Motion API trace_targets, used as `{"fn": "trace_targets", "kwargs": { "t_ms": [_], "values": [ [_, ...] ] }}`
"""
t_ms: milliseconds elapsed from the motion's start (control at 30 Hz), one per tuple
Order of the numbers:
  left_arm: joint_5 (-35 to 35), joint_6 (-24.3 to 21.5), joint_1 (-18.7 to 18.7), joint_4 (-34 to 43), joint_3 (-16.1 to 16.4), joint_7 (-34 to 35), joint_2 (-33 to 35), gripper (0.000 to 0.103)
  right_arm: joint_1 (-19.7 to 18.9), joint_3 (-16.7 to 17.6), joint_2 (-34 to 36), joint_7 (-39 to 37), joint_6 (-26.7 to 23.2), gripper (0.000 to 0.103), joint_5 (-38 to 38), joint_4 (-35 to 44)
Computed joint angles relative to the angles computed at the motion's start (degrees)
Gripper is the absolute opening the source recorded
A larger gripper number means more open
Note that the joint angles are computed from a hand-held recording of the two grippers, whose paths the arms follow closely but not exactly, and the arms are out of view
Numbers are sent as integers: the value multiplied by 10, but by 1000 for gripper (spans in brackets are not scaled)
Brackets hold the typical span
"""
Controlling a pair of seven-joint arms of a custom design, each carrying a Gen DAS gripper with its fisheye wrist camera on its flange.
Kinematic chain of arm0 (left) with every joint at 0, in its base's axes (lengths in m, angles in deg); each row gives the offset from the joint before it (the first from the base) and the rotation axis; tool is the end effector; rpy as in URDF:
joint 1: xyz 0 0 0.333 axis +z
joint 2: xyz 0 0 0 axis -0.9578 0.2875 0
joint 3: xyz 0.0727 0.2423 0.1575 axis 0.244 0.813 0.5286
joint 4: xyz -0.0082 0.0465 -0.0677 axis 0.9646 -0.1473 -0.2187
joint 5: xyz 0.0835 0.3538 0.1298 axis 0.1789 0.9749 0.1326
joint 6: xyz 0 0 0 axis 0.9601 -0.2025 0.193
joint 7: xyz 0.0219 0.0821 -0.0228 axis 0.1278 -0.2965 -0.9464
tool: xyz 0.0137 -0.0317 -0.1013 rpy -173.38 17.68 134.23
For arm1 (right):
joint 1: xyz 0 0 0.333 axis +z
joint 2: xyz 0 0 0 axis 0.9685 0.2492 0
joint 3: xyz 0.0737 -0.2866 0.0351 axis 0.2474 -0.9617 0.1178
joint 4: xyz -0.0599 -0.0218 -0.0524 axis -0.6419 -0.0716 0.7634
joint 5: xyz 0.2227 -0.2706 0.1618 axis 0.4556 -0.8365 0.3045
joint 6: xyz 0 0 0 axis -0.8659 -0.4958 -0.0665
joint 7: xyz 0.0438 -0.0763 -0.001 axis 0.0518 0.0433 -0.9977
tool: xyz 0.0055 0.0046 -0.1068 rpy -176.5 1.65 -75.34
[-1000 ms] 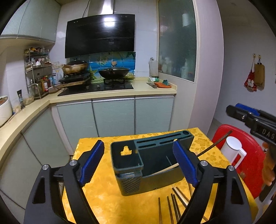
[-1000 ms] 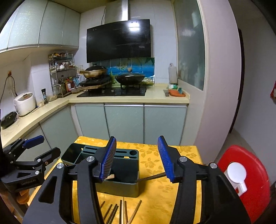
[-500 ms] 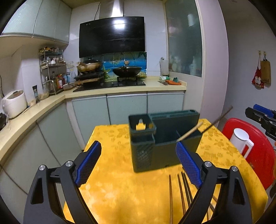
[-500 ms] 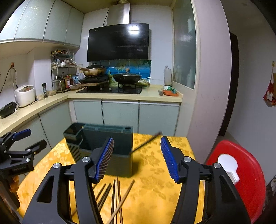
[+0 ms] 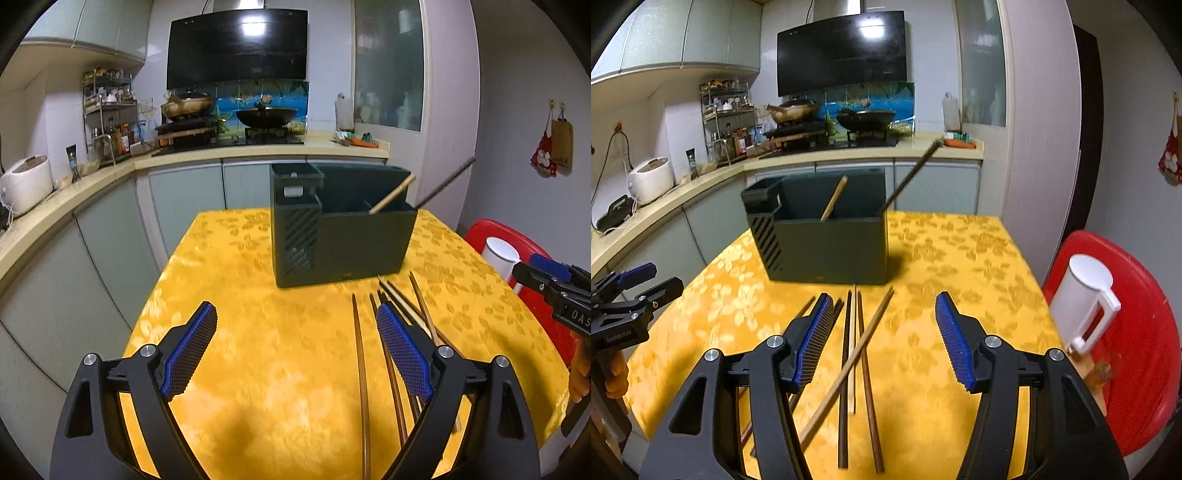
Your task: Organize utensils
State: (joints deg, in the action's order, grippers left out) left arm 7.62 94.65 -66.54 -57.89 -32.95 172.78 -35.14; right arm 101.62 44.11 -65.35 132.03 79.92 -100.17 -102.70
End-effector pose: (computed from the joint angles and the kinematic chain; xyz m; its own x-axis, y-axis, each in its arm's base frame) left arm 0.7075 -0.0801 0.5715 -0.3399 -0.9404 0.0106 -0.4929 0.1685 -0.8536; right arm 0.6409 0.2635 0.5756 -0.0921 -0.9945 -0.0497 -0.5203 0.0906 -0.8492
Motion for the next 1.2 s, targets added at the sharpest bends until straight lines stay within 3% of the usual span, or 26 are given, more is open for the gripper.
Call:
{"fn": "trace_targets", "kwargs": {
  "t_ms": [333,700,1100,1200],
  "values": [
    [-61,29,22,-112,-14,47,-63,85,4,15,-34,28,6,56,-20,-67],
    [-129,50,1,-218,5,113,-120,85,8,40,-48,55,8,56,-28,-112],
    [-194,64,-17,-269,16,188,-140,85,24,46,-42,50,3,53,-26,-122],
    [-202,45,-22,-269,21,197,-137,77,25,46,-44,53,0,53,-27,-126]
  ]
}}
